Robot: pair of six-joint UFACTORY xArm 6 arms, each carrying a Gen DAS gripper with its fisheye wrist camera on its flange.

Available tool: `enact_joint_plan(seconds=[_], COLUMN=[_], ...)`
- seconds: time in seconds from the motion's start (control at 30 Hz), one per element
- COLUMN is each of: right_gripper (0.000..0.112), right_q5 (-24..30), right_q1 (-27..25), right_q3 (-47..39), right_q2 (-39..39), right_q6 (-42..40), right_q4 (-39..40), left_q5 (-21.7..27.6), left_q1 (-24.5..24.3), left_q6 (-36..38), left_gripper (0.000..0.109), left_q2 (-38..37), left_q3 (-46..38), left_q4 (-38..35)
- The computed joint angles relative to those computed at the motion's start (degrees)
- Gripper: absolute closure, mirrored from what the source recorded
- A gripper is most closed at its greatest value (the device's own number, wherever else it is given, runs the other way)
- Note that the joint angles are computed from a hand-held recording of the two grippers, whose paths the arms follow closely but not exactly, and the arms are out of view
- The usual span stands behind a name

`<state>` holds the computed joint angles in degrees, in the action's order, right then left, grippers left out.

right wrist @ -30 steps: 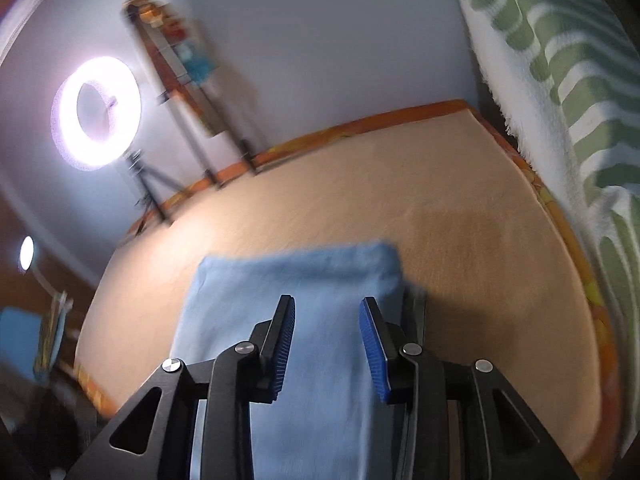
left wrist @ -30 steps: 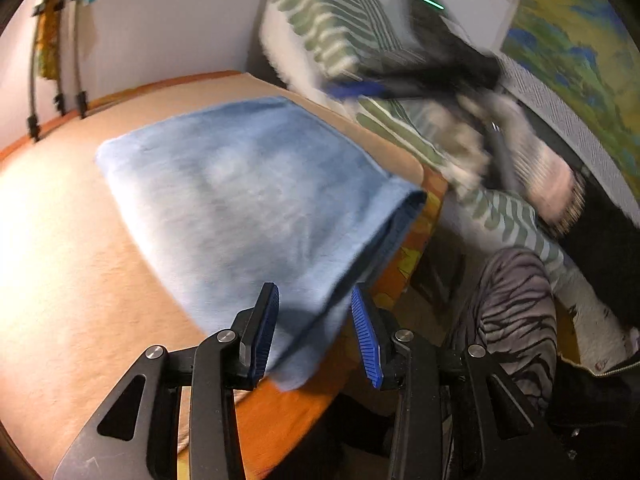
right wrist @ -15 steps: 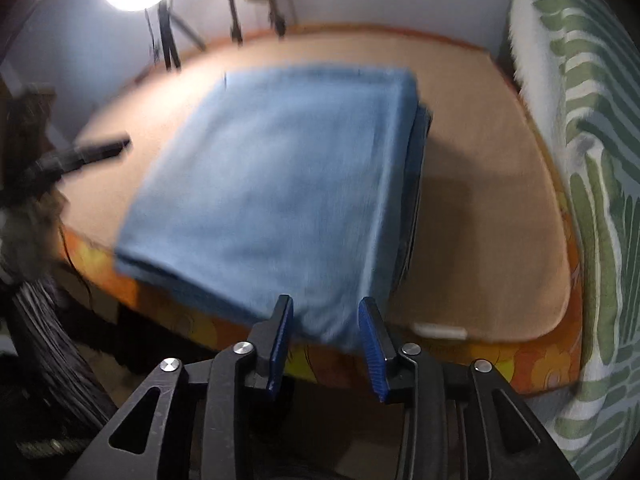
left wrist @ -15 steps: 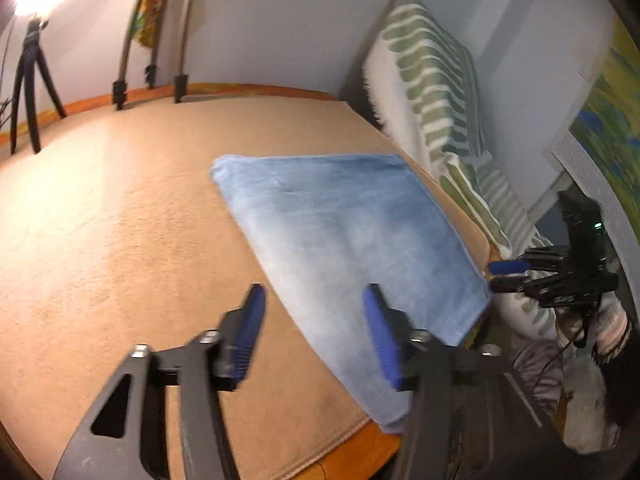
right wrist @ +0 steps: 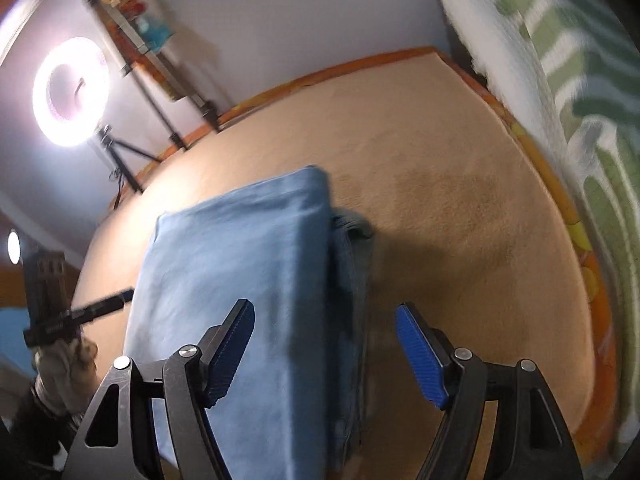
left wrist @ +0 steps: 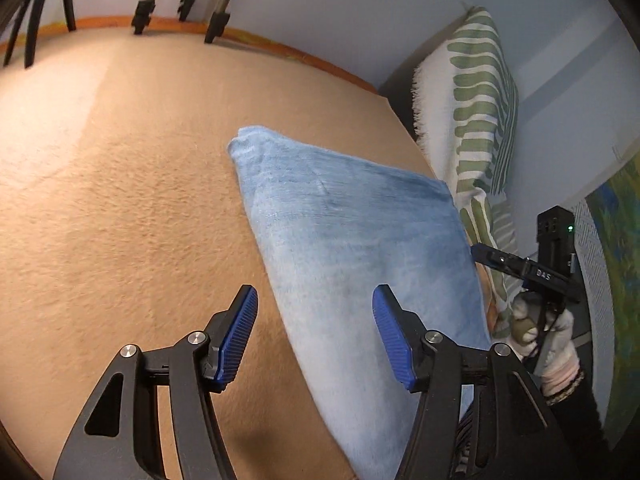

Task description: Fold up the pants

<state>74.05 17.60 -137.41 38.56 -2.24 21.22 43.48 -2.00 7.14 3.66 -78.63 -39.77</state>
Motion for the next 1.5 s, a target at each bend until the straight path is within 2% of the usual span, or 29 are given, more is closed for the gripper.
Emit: enact_joint_plan(seconds=[0.3, 0.57, 0.7, 0.77, 0.87, 1.0, 1.1, 1.3, 1.4, 1.5], right_gripper=[0.034, 0.029, 0.039, 0.043, 0.055, 0.062, 0.062, 0.05, 0.049, 0.051], right_q5=[-1.1, -3.0, 0.1, -1.5, -0.4, -2.0, -1.9, -0.6, -0.1, 3.2], right_q1=[-1.7, -2.0, -1.5, -0.4, 0.8, 1.9, 2.2, 1.4, 2.2, 3.1], right_q3=[-1.8, -0.6, -5.7, -4.7, -6.8, -3.9, -4.2, -6.6, -7.7, -15.5], right_q2=[4.0, 4.8, 8.3, 7.8, 8.6, 6.6, 6.7, 8.6, 8.9, 12.9], right_q6=[-2.5, -6.8, -8.9, -9.2, -8.3, -7.9, -7.7, -7.3, -7.2, -4.6], right_q4=[6.9, 12.4, 15.0, 14.1, 11.4, 8.9, 8.0, 11.0, 7.9, 4.2], left_q5=[-0.1, -3.4, -3.6, -3.8, -4.9, -6.5, -7.0, -7.3, -7.6, -7.6], left_q1=[-0.6, -1.6, -1.7, -2.2, -3.2, -4.2, -4.6, -4.7, -4.8, -4.8], left_q6=[-0.1, 1.9, 3.9, 4.0, 2.2, 1.0, 0.0, -0.1, -0.1, 0.4], left_gripper=[0.049, 0.049, 0.052, 0.052, 0.058, 0.066, 0.067, 0.069, 0.07, 0.073], left_q2=[4.1, 4.8, 5.4, 5.8, 6.4, 6.3, 6.4, 6.7, 6.8, 7.0], left_q3=[-3.1, -2.9, -3.3, -3.9, -4.5, -4.3, -4.4, -4.6, -4.6, -4.7], left_q4=[-0.8, -2.1, -3.6, -2.8, 0.3, 4.7, 7.2, 8.0, 8.2, 7.9])
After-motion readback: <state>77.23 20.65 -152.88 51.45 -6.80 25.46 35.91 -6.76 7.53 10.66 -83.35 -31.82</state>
